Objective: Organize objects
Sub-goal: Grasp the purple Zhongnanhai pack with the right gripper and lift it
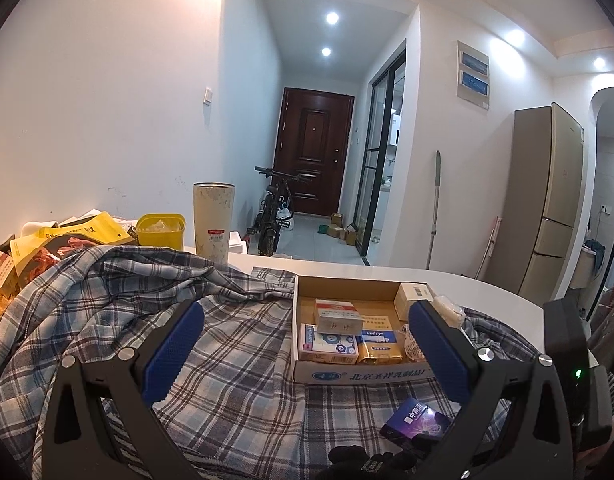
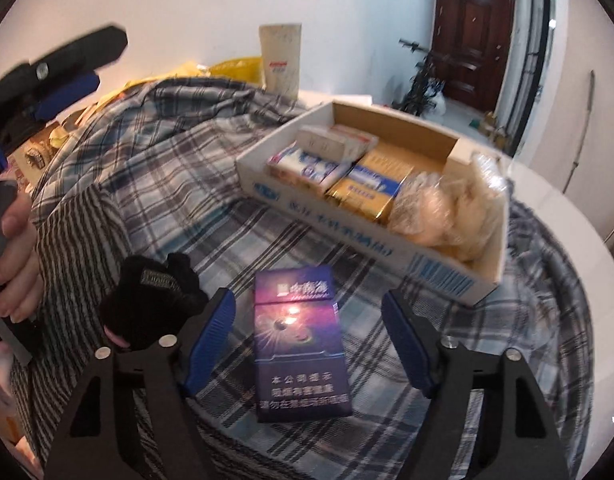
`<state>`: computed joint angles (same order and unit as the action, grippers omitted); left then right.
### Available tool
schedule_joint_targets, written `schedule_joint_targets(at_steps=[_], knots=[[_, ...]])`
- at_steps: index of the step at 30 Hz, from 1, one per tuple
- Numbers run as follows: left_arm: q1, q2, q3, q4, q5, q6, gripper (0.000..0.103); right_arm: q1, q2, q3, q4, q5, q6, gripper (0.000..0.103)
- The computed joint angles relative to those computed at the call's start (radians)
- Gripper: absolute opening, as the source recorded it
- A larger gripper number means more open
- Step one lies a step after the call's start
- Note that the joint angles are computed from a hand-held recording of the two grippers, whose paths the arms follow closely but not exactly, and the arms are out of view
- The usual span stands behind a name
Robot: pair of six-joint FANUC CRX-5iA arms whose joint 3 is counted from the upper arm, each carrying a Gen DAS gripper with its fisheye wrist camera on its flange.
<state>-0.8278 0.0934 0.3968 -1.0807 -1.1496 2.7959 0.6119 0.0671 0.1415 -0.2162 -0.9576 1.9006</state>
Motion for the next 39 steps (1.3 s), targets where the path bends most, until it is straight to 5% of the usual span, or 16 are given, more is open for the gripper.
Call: schedule_joint_targets(at_steps=[12, 17, 20, 28, 31, 39], knots=[[0.003, 0.000, 0.001, 0.011, 0.000, 0.001, 0.103, 0.018, 0.059, 0.033, 0.043, -0.078, -0.042, 0.050], [0.016, 0.002, 0.008, 0.048, 0.011, -0.047, 0.103, 0.014, 0.002, -0.027, 0.055, 0.031, -0.055, 0.050], [0.054, -0.009, -0.006, 0.155, 0.066, -0.101, 0.103, 0.010, -0.059, -0.094, 0.083, 0.155, -0.092, 0.050], [0.114, 0.030, 0.020, 0.390, 0.054, -0.303, 0.103, -0.032, -0.143, -0.163, 0.072, 0.368, -0.181, 0.050], [0.202, 0.039, -0.015, 0.609, 0.095, -0.434, 0.103, -0.038, -0.162, -0.178, 0.062, 0.421, -0.189, 0.050], [0.303, 0.076, -0.064, 0.909, 0.115, -0.626, 0.103, -0.048, -0.199, -0.206, 0.028, 0.500, -0.186, 0.050]])
